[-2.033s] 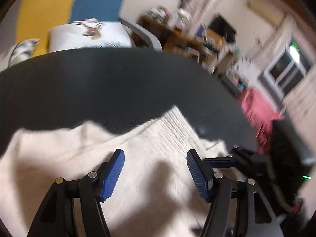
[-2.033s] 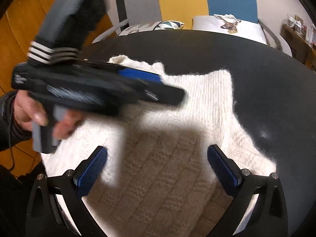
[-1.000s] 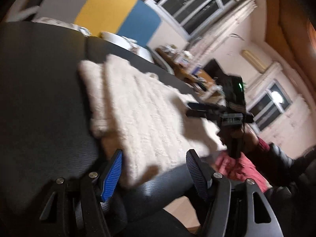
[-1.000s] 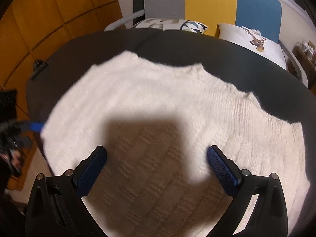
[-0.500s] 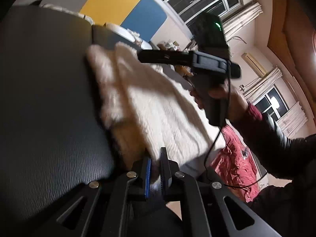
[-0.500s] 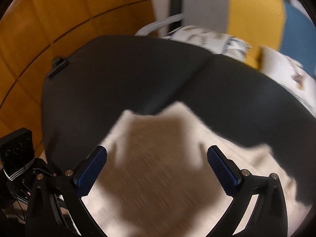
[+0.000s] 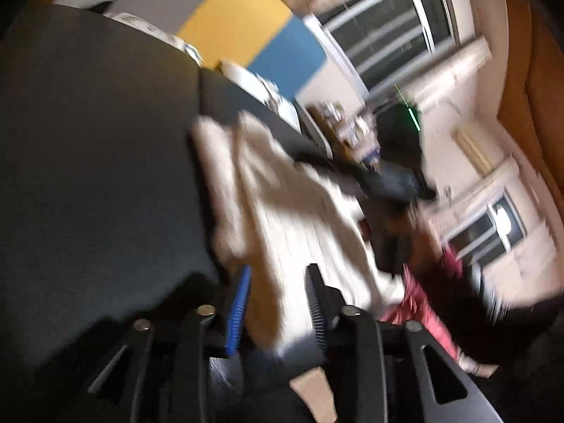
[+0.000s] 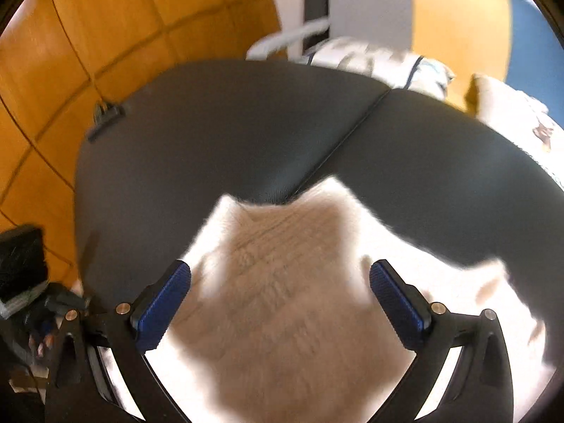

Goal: Fold clothes
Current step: 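Lower the sweater flat and smooth it with both open grippers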

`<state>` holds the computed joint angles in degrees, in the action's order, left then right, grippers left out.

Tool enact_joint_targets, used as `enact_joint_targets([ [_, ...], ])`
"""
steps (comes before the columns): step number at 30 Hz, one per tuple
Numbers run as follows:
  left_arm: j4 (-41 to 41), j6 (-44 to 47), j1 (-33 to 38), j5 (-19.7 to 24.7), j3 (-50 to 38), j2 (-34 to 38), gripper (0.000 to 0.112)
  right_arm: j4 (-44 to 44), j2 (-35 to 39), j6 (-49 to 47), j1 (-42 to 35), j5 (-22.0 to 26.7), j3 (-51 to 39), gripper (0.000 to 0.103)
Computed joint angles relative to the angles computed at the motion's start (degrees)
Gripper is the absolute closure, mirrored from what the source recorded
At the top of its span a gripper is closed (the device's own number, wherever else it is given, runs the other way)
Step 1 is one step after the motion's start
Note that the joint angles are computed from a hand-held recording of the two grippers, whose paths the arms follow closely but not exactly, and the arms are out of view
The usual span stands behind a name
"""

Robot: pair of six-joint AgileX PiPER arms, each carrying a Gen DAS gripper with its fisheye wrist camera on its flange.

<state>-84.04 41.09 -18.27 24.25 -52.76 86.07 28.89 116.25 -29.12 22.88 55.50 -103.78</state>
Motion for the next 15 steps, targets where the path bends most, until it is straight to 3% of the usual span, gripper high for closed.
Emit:
enact_joint_targets([
  [2, -0.77, -0.63, 2.65, 2.47, -1.48, 1.58, 0.066, 3.50, -4.98, -2.87, -3.18, -1.91, 7.54, 0.000],
  [7, 8.68, -12.47, 7.84, 9.62, -9.85, 9.53, 0.062, 5.55, -17.08, -7.87, -12.26, -7.23, 26.44, 0.000],
  [9, 9.64, -13.85, 8.78, 12.57, -13.38, 12.71, 0.062, 7.22, -20.07, -10.35, -16.23, -7.72, 30.92, 0.000],
  [15, 23.24, -27.43, 9.20, 19.66, -26.41, 19.89, 0.061, 13.42, -24.47, -16.30, -23.96, -7.58, 38.28, 0.000],
])
